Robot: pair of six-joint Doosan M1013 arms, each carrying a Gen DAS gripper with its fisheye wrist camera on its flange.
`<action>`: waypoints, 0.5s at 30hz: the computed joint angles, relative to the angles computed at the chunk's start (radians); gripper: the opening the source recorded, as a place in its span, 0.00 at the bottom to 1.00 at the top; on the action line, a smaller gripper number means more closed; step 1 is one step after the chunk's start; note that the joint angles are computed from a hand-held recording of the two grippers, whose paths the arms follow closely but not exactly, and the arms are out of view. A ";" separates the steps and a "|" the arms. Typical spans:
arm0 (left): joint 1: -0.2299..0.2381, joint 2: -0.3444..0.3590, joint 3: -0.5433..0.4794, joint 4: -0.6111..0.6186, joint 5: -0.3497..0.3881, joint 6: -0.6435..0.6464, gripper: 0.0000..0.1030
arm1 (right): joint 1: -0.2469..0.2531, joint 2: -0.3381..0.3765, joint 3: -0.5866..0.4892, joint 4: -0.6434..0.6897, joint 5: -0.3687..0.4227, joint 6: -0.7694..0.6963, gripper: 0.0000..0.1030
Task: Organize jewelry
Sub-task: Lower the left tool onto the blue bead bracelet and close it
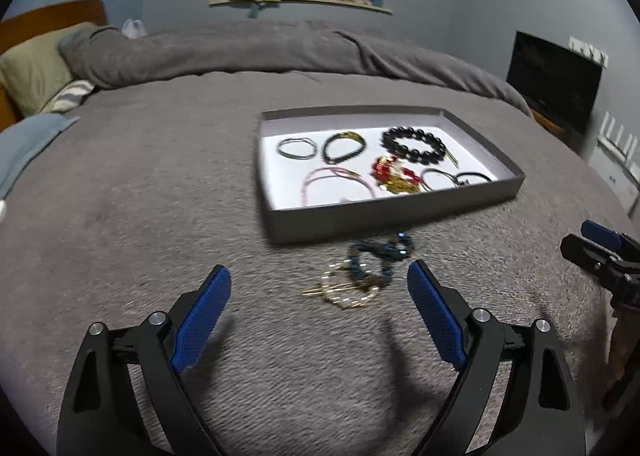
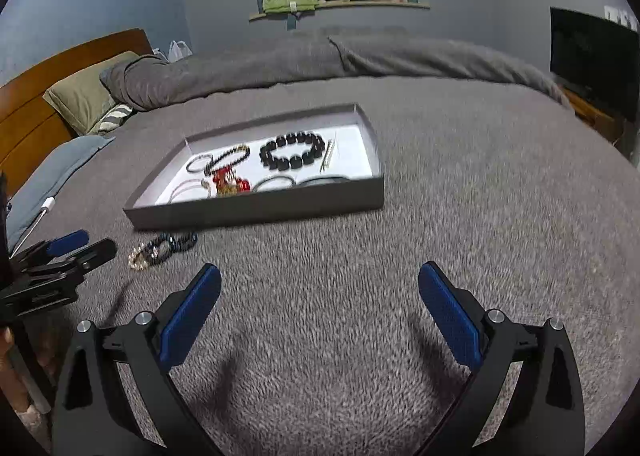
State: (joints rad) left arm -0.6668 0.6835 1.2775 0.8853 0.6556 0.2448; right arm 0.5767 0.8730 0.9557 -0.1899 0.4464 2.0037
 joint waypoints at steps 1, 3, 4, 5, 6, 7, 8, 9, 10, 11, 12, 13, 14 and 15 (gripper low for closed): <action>-0.002 0.010 -0.016 -0.005 0.010 0.019 0.85 | 0.000 0.000 0.000 -0.008 0.000 0.009 0.95; -0.003 0.025 -0.043 -0.014 0.024 0.040 0.77 | -0.001 0.001 0.001 -0.011 -0.003 0.019 0.95; -0.004 0.031 -0.054 -0.018 0.025 0.054 0.72 | -0.002 0.003 -0.002 0.002 -0.001 0.007 0.95; -0.004 0.041 -0.073 -0.038 0.021 0.085 0.62 | -0.003 0.004 -0.005 0.012 0.000 -0.006 0.95; -0.003 0.048 -0.088 -0.066 0.015 0.122 0.60 | -0.002 0.006 -0.007 0.013 0.001 -0.012 0.95; -0.002 0.056 -0.103 -0.090 0.008 0.157 0.58 | -0.002 0.007 -0.009 0.012 0.003 -0.014 0.95; -0.003 0.064 -0.115 -0.105 0.006 0.184 0.55 | -0.003 0.007 -0.009 0.003 0.003 -0.010 0.95; -0.003 0.072 -0.130 -0.124 0.010 0.218 0.50 | -0.003 0.006 -0.008 -0.004 0.002 -0.004 0.95; -0.003 0.085 -0.151 -0.155 0.019 0.270 0.48 | -0.004 0.005 -0.007 -0.009 0.001 0.003 0.95; -0.002 0.092 -0.162 -0.178 0.022 0.302 0.42 | -0.005 0.003 -0.004 -0.012 -0.004 0.008 0.95; -0.001 0.101 -0.176 -0.206 0.028 0.336 0.37 | -0.007 0.001 -0.002 -0.010 -0.008 0.009 0.95; 0.002 0.113 -0.195 -0.243 0.043 0.381 0.36 | -0.010 0.000 0.000 -0.004 -0.011 0.005 0.95; 0.003 0.122 -0.209 -0.261 0.061 0.399 0.35 | -0.012 -0.001 0.001 0.002 -0.013 0.004 0.95; 0.005 0.129 -0.221 -0.283 0.075 0.418 0.34 | -0.013 0.000 -0.001 0.005 -0.012 0.004 0.95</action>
State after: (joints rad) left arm -0.6620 0.8130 1.0568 0.6020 0.7308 0.6627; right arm 0.5634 0.8726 0.9551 -0.1848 0.4342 2.0075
